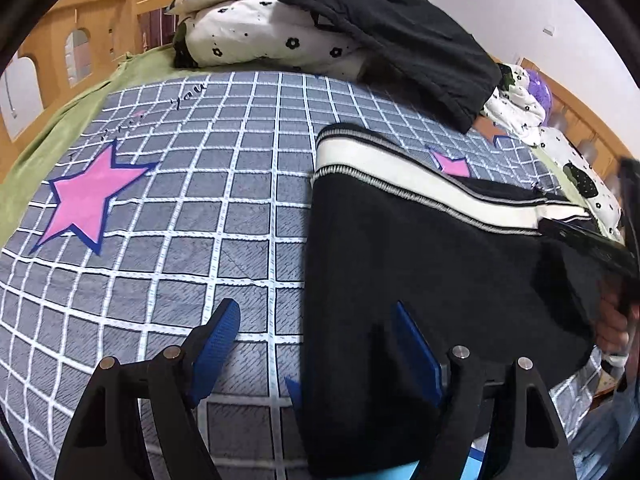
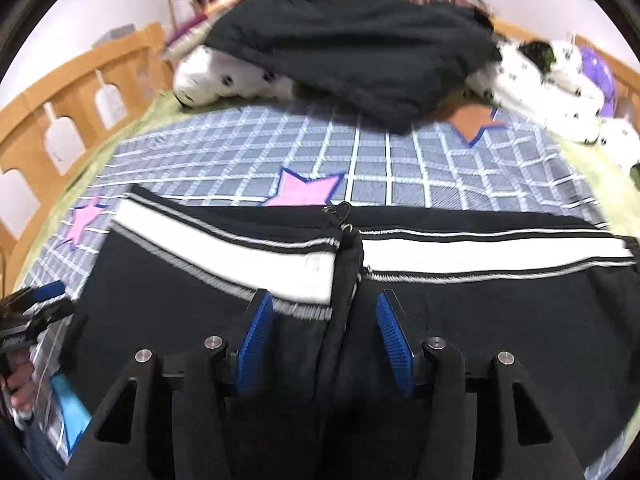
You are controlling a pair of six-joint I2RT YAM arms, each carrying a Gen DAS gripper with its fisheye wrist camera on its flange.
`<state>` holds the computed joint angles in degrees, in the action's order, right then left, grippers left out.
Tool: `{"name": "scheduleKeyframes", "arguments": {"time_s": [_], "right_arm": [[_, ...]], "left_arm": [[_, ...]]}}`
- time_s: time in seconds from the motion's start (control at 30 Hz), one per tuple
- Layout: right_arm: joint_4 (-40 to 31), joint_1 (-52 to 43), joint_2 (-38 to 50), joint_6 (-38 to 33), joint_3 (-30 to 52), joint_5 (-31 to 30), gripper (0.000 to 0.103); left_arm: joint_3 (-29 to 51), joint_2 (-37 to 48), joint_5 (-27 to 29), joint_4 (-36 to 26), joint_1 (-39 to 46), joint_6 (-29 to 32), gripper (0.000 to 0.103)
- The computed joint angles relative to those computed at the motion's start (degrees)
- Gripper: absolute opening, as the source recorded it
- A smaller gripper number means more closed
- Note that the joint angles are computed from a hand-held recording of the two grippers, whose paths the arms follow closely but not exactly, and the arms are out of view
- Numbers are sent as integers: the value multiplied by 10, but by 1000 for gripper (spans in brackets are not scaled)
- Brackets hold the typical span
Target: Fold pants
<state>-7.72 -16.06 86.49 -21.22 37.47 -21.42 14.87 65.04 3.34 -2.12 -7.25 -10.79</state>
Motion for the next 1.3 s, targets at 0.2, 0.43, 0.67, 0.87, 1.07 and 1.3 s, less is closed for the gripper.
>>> {"name": "scheduleKeyframes", "arguments": {"time_s": [0.2,0.43,0.67,0.87,1.07,1.3], "right_arm": [[59,-4,3,-3,-3,-51,13],[101,31,119,9,25,46,20],[14,-43,-89,-35,-42,-19,39],[-7,-32,-76,-85,-113,33,37],[-37,-38,-202,-94,-162,28,37],[-287,-313,-327,-221,-23,-144,69]], "left_arm": [[-11,74,13,54,0,-1,77],[-11,37,16,28,-1,4,77],[-38,-36,9,-6,-6,-15,77],[-51,-23,-28,-2,-42,-48,77],[-37,-202,-29,-172,-27,-53,77],[20,-337,-83,-323,-84,-84,76]]}}
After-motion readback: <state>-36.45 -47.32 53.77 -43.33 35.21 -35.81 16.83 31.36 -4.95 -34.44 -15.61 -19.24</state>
